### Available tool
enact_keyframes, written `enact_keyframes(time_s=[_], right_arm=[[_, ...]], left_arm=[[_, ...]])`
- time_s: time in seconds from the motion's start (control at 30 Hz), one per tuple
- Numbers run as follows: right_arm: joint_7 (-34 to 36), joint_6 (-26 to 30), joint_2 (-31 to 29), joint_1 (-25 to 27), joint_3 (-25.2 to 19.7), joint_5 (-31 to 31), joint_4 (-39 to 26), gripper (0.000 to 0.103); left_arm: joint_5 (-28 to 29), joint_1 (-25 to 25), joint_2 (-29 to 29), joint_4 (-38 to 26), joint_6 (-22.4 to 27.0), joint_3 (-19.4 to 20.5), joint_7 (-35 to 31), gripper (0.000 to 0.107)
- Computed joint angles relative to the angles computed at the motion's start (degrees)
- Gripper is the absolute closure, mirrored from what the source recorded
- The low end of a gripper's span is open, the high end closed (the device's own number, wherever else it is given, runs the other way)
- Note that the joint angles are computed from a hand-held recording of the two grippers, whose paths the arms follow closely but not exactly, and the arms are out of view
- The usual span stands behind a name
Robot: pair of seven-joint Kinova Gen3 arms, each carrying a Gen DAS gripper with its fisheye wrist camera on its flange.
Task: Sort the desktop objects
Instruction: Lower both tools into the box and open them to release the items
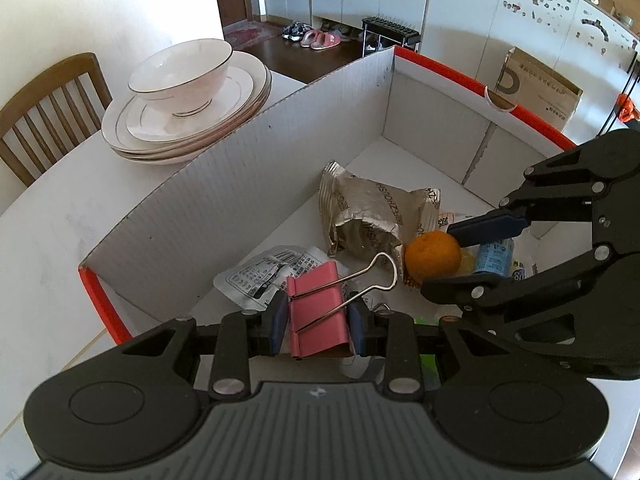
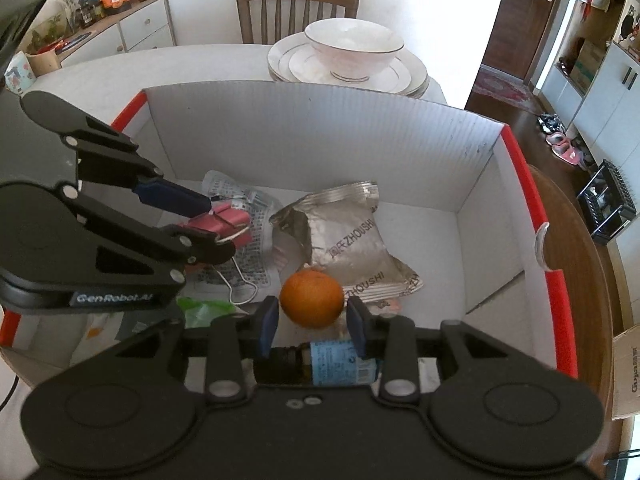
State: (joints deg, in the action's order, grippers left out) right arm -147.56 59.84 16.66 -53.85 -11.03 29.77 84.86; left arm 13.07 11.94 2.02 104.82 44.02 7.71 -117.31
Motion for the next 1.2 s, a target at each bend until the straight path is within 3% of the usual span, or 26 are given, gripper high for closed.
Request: enact_keyframes(time_s=[0.13, 0.23, 0.3, 0.5, 0.7, 0.9, 1.2], right_arm=[[-0.2, -0.7, -0.7, 0.4, -0.1, -0.4, 0.7, 0.064], [-1.1, -1.2, -1.7, 0.4, -0.2, 0.2, 1.6, 0.055], [-1.8, -2.1, -2.6, 0.5, -0.4, 0.7, 2.4, 0.050], [-3.3, -2.2, -4.4, 0.6, -1.5, 2.2, 3.8, 0.048], [-5.6, -2.1, -6.4, 0.4, -2.8, 3.8, 5.1, 0.047], [-9.4, -0.9, -8.2, -0.7, -4.5, 7.2, 5.9, 0.039], [-14.2, 1.3, -10.0, -2.5, -7.1, 11.8, 6.2, 0.035]], left_arm=[[0.8, -0.3, -0.6, 0.5, -0.2, -0.2, -0.8, 0.077], [3.0, -0.7, -1.6, 1.2, 0.0, -0.5, -3.5, 0.076], [4.4, -1.0, -2.3, 1.6, 0.2, -0.9, -5.1, 0.062], [8.1, -1.6, -5.2, 3.4, -0.3, -2.4, -7.8, 0.047], [10.9, -1.9, -8.2, 4.9, 0.2, -3.8, -9.1, 0.047], [12.9, -1.6, -12.0, 7.3, -0.4, -5.3, -9.8, 0.042], [19.9, -0.3, -18.6, 11.2, -0.1, -10.3, -13.9, 0.040]])
